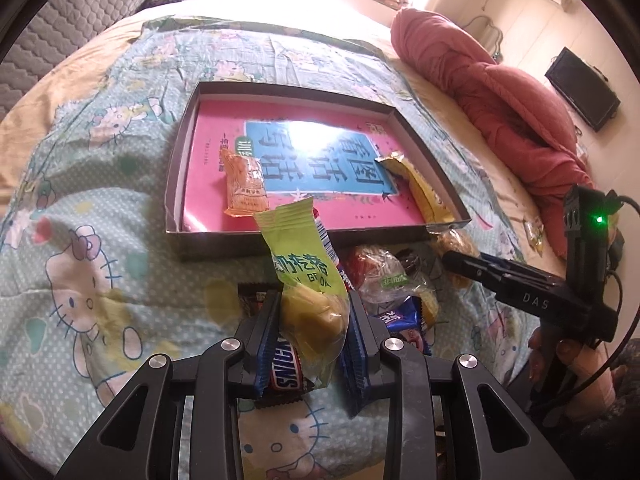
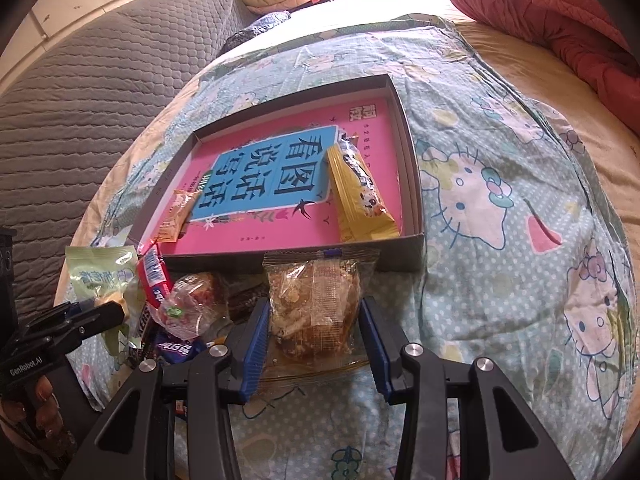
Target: Organize snacks
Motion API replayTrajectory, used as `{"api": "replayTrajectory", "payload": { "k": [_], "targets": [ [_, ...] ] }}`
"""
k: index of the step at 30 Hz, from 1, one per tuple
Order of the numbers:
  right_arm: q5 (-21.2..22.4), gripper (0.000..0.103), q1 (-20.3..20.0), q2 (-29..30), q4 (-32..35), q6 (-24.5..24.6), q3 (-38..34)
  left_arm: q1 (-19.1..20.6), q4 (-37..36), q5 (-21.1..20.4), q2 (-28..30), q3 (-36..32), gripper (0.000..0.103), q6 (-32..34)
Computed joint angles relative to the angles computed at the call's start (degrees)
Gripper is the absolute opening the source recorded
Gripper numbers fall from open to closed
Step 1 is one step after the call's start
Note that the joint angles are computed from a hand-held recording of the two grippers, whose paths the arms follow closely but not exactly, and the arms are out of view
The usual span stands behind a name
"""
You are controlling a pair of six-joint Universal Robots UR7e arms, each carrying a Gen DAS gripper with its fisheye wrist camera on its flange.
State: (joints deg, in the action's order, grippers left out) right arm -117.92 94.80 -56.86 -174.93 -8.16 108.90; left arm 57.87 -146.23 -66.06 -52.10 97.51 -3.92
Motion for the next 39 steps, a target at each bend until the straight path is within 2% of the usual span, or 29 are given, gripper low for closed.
{"api": "replayTrajectory", "payload": {
  "k": [6, 18, 28, 39],
  "targets": [
    [0.95, 0.045, 0.35, -0.08, -0.65, -0.59, 0.15, 0.17, -1.69, -0.68, -0.74, 0.24, 0.033, 0.35],
    [2.61, 0.045, 1.41, 0.17, -4.86, -4.82, 0.28, 0.17, -6.07, -0.74, -1.46, 0.76, 0.033, 1.91],
    [4.68, 0.045, 0.97, 0.11, -5.02, -4.62, -0.49, 0.96, -11.02, -1.32, -1.16, 0.29, 0.033, 3.34],
    [5.53, 0.045, 0.19, -0.13, -5.80, -3.72, -0.70, 2.10, -15.87, 1.80, 1.42, -2.97, 0.033, 6.94]
  ]
}}
